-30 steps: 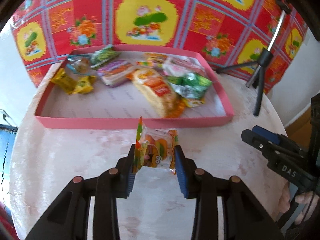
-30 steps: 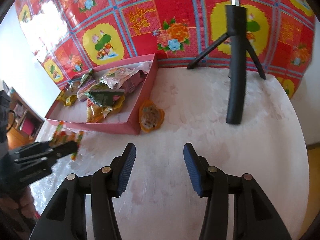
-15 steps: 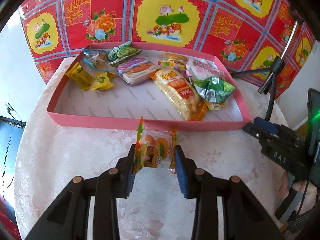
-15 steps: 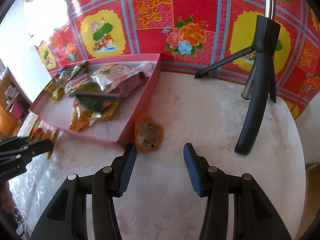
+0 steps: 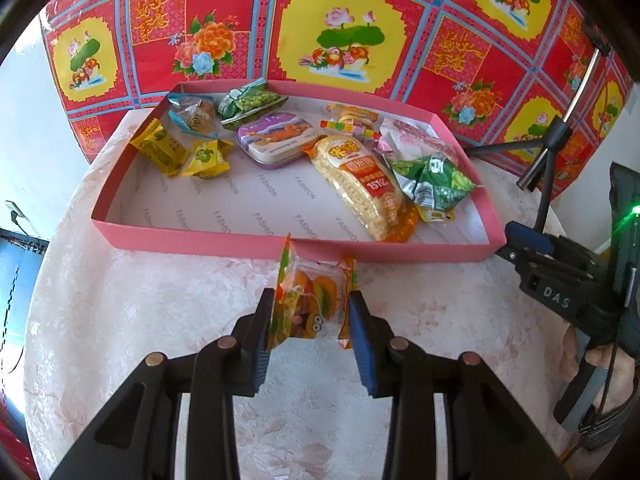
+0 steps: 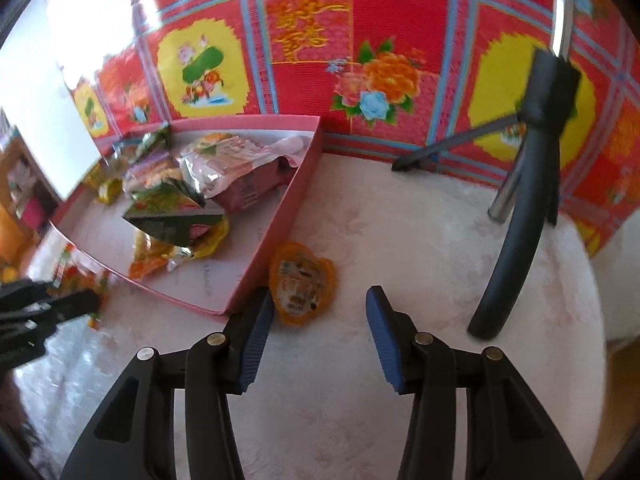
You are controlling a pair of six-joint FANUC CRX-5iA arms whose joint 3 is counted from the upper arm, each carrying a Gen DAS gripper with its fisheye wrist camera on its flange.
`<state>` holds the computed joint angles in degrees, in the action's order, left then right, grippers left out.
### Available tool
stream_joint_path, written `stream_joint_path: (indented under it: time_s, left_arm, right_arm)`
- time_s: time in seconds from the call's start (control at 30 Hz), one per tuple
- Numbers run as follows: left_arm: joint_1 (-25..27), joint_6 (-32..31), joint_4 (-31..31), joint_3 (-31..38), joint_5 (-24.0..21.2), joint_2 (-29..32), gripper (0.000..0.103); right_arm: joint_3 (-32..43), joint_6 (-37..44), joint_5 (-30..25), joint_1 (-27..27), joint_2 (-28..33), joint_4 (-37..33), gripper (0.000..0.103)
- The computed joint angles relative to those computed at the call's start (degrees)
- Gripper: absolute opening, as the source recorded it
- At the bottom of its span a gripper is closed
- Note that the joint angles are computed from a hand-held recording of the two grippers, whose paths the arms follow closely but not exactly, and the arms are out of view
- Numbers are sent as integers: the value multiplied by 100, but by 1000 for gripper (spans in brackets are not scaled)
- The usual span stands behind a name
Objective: Organize snacks
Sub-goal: 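Grasp the clear rainbow candy stick pack with the left tool while the right tool grasps the orange heart cookie, then carry the candy stick pack into the tray while the right tool carries the heart cookie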
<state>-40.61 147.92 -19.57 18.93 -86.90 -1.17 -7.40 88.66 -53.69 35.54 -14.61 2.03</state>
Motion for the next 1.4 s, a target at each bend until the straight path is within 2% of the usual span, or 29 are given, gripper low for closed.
stream_joint_path:
  time_s: [0.13, 0.2, 0.33, 0.37, 0.77, 1.4]
  left_arm:
    - [-7, 8, -3, -20, 24, -10, 37]
    - [-8, 10, -5, -23, 30, -9, 37]
    - [-11, 17, -14, -25, 26, -8, 37]
    - [-10, 14, -14, -30, 30, -11, 37]
    - [-48, 136, -74, -52, 70, -61, 36]
    - [-406, 233, -488, 213, -159, -171, 36]
  right_arm:
    - [-24, 52, 114, 71, 74, 230, 45]
    - [10, 242, 146, 47, 115, 133, 37]
    - [-80, 327, 323, 92, 99, 203, 31]
    - [-64, 349, 325, 76, 107, 152, 25]
    - [-64, 139, 187, -215, -105, -411, 24]
    - [-466, -249, -117, -71, -977, -712, 24]
